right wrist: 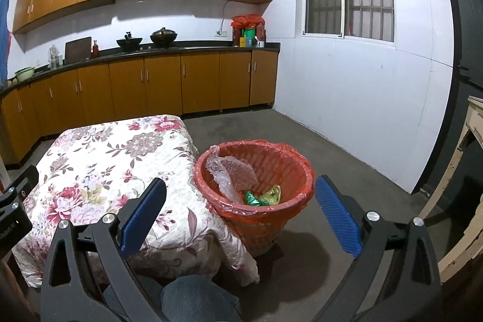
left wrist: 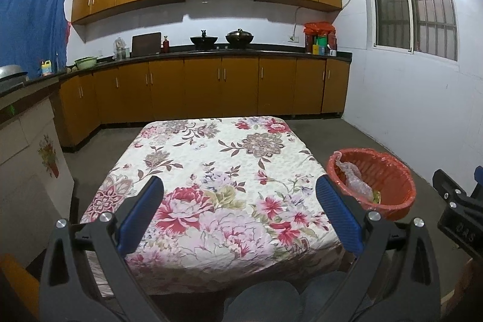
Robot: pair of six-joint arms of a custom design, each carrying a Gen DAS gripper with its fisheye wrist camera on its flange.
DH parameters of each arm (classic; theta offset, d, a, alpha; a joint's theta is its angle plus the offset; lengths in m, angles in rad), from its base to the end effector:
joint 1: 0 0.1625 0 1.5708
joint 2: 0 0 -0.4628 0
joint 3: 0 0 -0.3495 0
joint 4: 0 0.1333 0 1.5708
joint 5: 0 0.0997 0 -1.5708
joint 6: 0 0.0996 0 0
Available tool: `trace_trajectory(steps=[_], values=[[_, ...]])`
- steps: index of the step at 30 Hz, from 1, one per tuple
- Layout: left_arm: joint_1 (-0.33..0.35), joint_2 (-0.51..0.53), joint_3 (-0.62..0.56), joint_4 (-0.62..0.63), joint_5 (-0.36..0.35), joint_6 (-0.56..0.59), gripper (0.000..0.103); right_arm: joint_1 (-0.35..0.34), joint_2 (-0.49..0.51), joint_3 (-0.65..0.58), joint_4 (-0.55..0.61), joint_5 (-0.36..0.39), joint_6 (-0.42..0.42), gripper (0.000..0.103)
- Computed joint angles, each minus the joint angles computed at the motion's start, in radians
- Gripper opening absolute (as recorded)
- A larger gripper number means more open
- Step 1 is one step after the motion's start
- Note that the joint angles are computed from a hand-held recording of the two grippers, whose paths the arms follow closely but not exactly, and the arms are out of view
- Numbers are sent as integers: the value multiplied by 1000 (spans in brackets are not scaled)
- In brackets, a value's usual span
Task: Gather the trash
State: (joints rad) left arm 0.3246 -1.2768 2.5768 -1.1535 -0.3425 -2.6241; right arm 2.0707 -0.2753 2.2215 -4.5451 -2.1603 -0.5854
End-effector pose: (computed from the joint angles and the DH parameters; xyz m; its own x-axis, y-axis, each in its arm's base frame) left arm -0.0981 -0.2726 0.1749 -0.6060 -0.5119 -0.6089 0.5042 0.3449 -0.7917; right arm 0.2791 -0.3485 0.0058 -0.6615 -0.2343 0.7125 -0.7355 0.3885 -0.5551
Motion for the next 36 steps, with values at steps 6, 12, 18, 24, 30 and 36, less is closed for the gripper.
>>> trace_trajectory(steps=[6, 12, 18, 24, 30, 36], values=[[-14, 31, -6, 5, -15, -10, 99, 7, 7, 4, -16, -8, 9, 98], [-22, 33, 3, -20, -20, 3, 99, 15, 7, 11, -27, -19, 22, 98], [-41, 29, 13, -43, -37, 14, 99, 15, 7, 18, -33, -15, 26, 98], [-45, 28, 14, -47, -40, 18, 99, 18, 7, 19, -31, -16, 28, 98], [-50, 31, 15, -46, -44, 12, 99, 21, 7, 20, -31, -18, 30, 98], [-55, 28, 14, -41, -49, 12, 99, 20, 7, 19, -30, -19, 31, 98]])
